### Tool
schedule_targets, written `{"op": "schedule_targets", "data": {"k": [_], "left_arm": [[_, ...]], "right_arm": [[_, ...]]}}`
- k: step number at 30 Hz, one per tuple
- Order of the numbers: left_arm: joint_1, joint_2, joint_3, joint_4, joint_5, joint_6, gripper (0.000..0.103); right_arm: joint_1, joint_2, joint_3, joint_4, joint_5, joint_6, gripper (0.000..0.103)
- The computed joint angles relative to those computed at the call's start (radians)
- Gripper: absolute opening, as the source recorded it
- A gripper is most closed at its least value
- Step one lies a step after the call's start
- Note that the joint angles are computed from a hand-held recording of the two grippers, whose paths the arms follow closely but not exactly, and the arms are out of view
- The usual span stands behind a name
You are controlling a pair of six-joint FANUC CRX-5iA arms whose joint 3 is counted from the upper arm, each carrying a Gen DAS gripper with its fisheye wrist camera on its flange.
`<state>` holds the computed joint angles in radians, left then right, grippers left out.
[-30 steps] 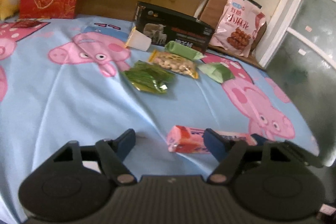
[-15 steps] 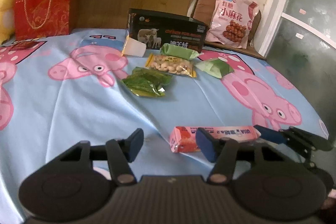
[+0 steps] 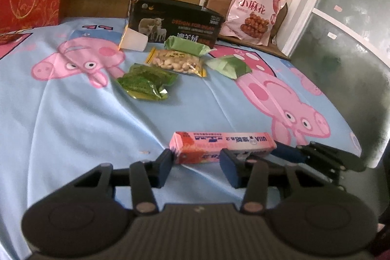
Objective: Organize snacks
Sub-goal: 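Lift the pink candy box with the left gripper over the black box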
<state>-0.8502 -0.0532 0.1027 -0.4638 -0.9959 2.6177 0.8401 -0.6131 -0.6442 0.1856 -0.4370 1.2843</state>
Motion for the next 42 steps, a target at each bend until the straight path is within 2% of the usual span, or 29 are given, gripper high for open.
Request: {"op": "schedule_targets", "data": {"k": [7,17,25,34,38,42], "left_arm": [[0.008,0.021,0.052,-0.031,-0.019,-0.036,0.041],[0.063,0.069,0.154,-0.054,-0.015,-0.143,0.041],[0.134,0.115,0.223,-0.024,0.010,-0.226,0.041],[0.266,0.196,0.330,0.044,0.050,-0.349,0.041],[0.316,0.276,0.423,0.064,0.029,-0.384,0.041],[0.354,0.360,0.512,0.080,-0.007,-0.416,0.042]], "right_arm": [[-0.015,0.025,-0.003,0.075,0.073,-0.037,0.036],[-0.091,0.134,0.076,0.070,0.189,0.026,0.036],[-0.142,0.236,0.163,0.051,0.259,0.076,0.036],[-0.204,0.431,0.414,-0.239,0.246,0.372,0.036],[-0.251,0.553,0.577,-0.411,0.181,0.491,0.036],[-0.267,0.660,0.678,-0.395,0.146,0.454,0.036]]}}
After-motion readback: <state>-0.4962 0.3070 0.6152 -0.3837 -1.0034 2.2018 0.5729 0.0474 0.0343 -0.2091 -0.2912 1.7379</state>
